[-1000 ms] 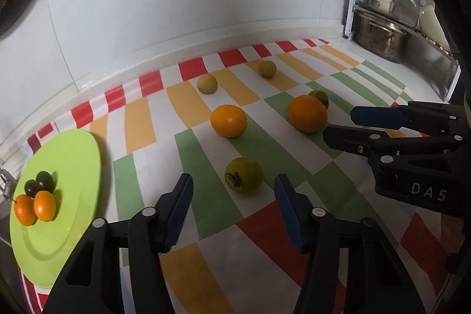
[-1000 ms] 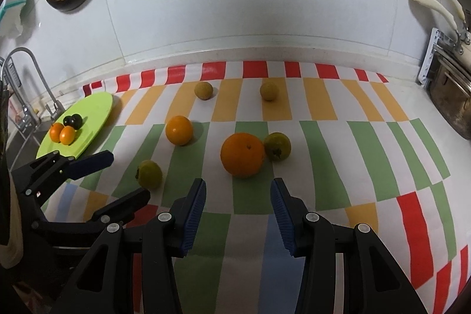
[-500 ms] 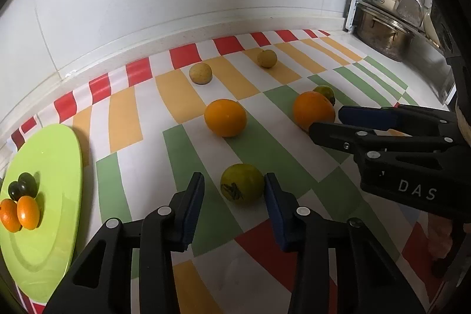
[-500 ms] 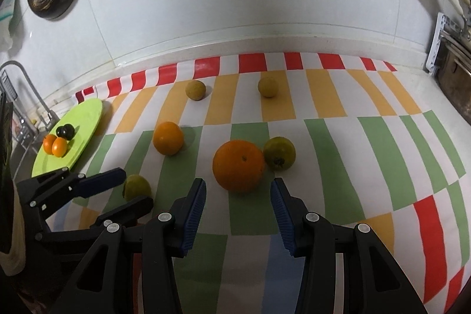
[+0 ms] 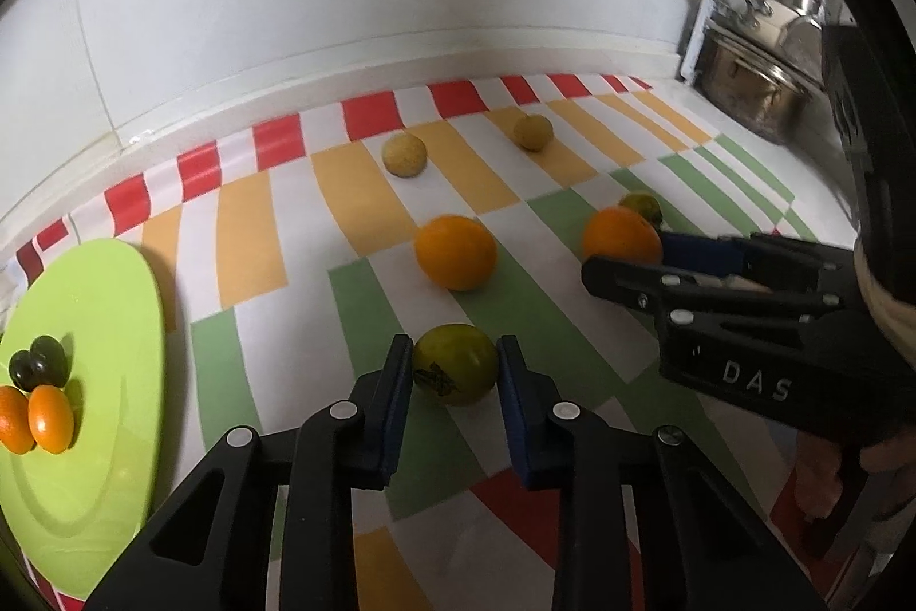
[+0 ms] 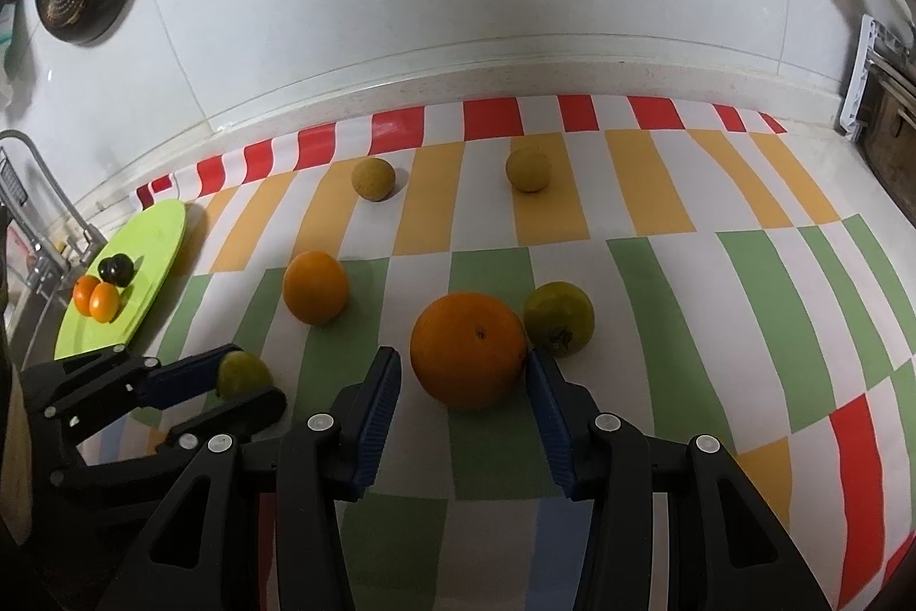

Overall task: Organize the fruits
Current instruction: 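Grasp an olive-green round fruit with the left tool while the right tool grasps the large orange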

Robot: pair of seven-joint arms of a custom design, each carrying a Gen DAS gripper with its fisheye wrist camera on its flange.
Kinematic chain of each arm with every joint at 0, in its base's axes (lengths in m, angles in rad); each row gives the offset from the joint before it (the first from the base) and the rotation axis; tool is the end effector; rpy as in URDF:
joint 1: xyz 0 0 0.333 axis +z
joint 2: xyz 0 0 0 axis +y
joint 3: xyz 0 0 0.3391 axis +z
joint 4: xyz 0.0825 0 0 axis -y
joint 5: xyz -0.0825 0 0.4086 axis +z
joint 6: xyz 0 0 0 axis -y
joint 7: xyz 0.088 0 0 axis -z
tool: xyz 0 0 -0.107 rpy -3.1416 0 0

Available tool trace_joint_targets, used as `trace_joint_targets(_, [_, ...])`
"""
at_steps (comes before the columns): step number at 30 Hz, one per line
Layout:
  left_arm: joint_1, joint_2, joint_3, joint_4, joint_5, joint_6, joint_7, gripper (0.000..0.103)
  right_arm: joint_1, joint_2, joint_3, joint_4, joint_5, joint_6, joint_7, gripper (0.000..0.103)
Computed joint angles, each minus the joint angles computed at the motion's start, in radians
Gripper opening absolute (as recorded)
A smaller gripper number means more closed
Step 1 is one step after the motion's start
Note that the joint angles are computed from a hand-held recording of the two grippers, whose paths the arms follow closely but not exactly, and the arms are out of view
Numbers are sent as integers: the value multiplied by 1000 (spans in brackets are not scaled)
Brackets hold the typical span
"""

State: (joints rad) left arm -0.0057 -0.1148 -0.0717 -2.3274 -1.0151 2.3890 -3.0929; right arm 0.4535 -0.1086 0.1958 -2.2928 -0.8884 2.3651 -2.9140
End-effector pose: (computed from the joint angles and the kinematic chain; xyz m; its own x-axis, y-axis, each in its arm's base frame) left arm 0.5256 -0.0488 0.4141 -0.8451 -0.5308 0.0629 -0.4257 0.5972 -0.6799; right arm 0.4314 0.3173 0.4246 -0.4857 -0.8686 -0.0983 -0.6366 0.4285 -0.6412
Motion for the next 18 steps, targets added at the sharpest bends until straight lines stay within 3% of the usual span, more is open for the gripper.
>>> trace_joint_targets(18, [22,-37,29,6,-67,-14,7,29,18,-10,18,39,-30,-20,-27,43])
